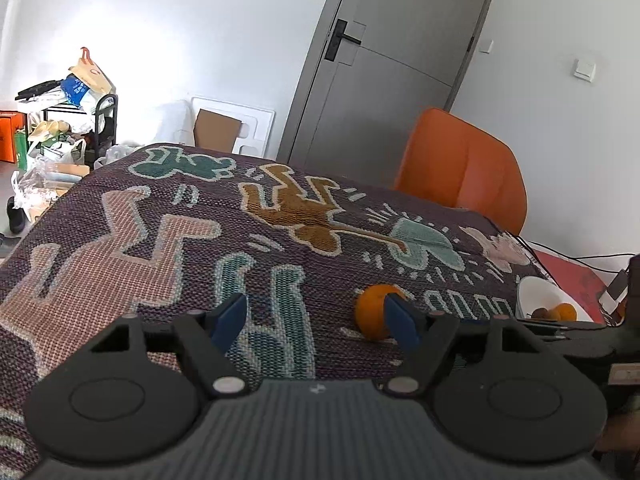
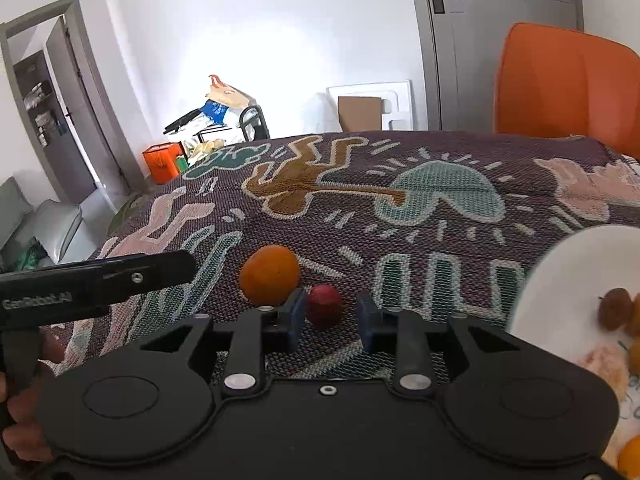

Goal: Organize fruits
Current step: 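Grasp the orange with the left gripper while the right gripper grasps the red plum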

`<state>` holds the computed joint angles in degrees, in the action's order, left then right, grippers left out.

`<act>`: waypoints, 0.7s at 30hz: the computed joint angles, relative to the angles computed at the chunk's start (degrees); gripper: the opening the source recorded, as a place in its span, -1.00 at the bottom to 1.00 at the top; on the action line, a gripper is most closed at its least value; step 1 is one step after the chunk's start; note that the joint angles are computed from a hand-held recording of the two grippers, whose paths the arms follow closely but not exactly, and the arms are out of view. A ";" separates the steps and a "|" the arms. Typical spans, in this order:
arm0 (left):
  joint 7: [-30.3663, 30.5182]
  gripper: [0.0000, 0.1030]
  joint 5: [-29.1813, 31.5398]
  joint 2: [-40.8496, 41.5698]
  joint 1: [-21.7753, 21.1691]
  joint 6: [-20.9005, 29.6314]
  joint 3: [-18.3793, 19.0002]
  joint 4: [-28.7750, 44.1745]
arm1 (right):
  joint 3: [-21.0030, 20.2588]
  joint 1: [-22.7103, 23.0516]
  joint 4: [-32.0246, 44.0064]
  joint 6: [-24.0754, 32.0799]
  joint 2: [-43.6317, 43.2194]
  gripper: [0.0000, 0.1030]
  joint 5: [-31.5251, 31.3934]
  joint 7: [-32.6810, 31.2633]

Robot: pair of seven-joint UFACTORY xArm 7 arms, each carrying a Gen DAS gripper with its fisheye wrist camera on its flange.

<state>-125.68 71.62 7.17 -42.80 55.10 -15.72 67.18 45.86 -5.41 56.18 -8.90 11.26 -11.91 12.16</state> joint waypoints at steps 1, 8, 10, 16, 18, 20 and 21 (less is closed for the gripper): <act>-0.18 0.44 0.13 -0.09 0.08 -0.16 0.08 -0.14 | -1.28 1.46 0.53 0.25 0.48 -0.41 -0.01 -0.20; -0.23 0.32 1.12 1.60 0.68 -2.35 0.77 1.70 | 1.47 -0.67 0.88 0.91 1.18 -0.60 3.97 -3.62; 0.52 0.31 1.45 2.68 0.45 -2.99 1.12 2.88 | 3.20 -2.90 0.06 0.23 0.44 -0.60 4.10 -3.23; 2.02 0.28 1.07 6.04 -0.61 -4.85 2.79 6.40 | 14.80 -16.89 -2.25 -1.89 -0.51 -0.60 -1.80 1.83; 2.69 0.27 0.87 6.95 -1.13 -5.07 3.38 7.50 | 19.29 -22.25 -2.80 -2.14 -0.17 -0.60 -4.65 4.00; 3.70 0.27 0.56 8.06 -1.57 -5.32 3.96 8.85 | 21.91 -25.70 -3.21 -2.52 -0.23 -0.60 -6.91 6.02; 4.25 0.27 0.37 8.66 -1.80 -5.38 4.29 9.54 | 23.45 -27.63 -3.40 -2.75 -0.11 -0.60 -8.14 7.11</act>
<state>-121.43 71.99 15.84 -44.60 49.72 -11.43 76.72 69.31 -33.04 52.78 -11.64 11.15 -20.05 19.27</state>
